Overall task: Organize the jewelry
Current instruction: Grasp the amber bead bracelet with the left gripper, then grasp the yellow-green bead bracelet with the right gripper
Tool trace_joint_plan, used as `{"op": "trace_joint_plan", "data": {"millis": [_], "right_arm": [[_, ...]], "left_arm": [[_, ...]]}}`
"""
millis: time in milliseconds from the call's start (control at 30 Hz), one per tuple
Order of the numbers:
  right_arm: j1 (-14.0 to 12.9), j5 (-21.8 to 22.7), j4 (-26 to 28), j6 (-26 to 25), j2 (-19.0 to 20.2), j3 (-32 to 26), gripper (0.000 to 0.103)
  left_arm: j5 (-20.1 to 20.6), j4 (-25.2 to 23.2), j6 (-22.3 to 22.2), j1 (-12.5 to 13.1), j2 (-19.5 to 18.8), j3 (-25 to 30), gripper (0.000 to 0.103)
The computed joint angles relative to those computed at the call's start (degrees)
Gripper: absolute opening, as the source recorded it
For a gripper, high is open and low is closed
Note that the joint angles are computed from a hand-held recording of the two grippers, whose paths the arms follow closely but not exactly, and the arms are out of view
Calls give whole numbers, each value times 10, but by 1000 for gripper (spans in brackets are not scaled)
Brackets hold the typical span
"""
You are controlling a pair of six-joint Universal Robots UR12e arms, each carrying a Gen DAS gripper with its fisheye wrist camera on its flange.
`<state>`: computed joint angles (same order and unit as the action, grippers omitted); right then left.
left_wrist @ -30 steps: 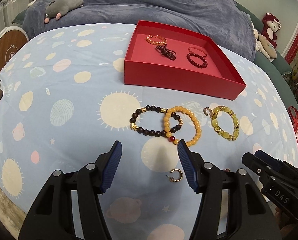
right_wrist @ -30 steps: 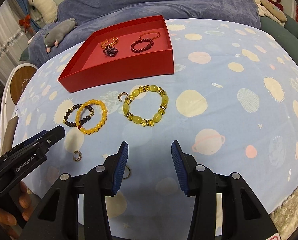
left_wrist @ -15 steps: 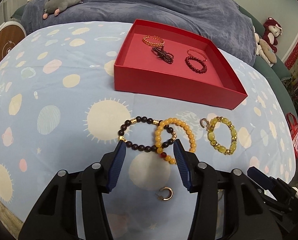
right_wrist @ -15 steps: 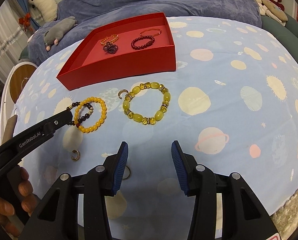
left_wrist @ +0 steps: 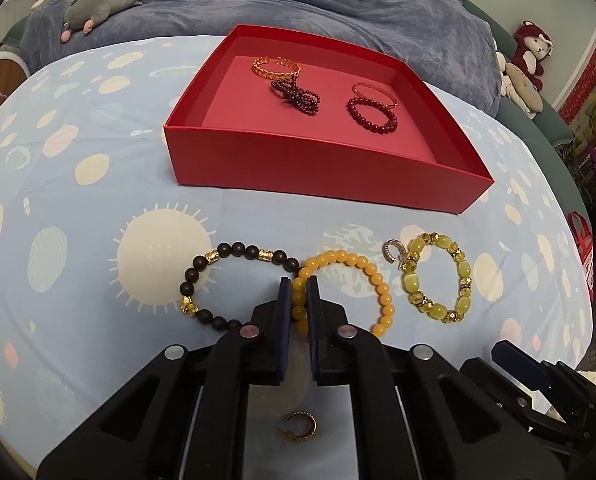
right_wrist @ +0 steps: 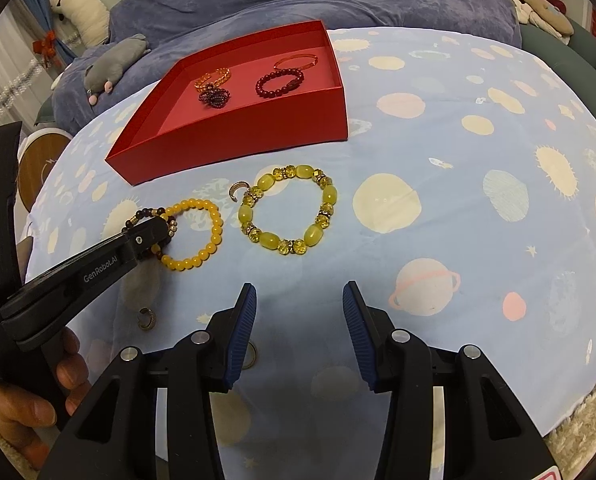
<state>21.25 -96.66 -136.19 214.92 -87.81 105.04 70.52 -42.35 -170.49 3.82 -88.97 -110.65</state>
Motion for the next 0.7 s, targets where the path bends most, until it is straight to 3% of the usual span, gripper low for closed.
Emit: {"op": "trace_joint_plan", "data": {"millis": [400,700], "right_arm": [[-7,-8,-8,-6,14,-12,44],[-20,-18,-12,-13,36,-31,41]], "left_arm": [[-4,-26,-2,26,24,-14,7],[-3,-35,-7,31,24,-16,7]]}}
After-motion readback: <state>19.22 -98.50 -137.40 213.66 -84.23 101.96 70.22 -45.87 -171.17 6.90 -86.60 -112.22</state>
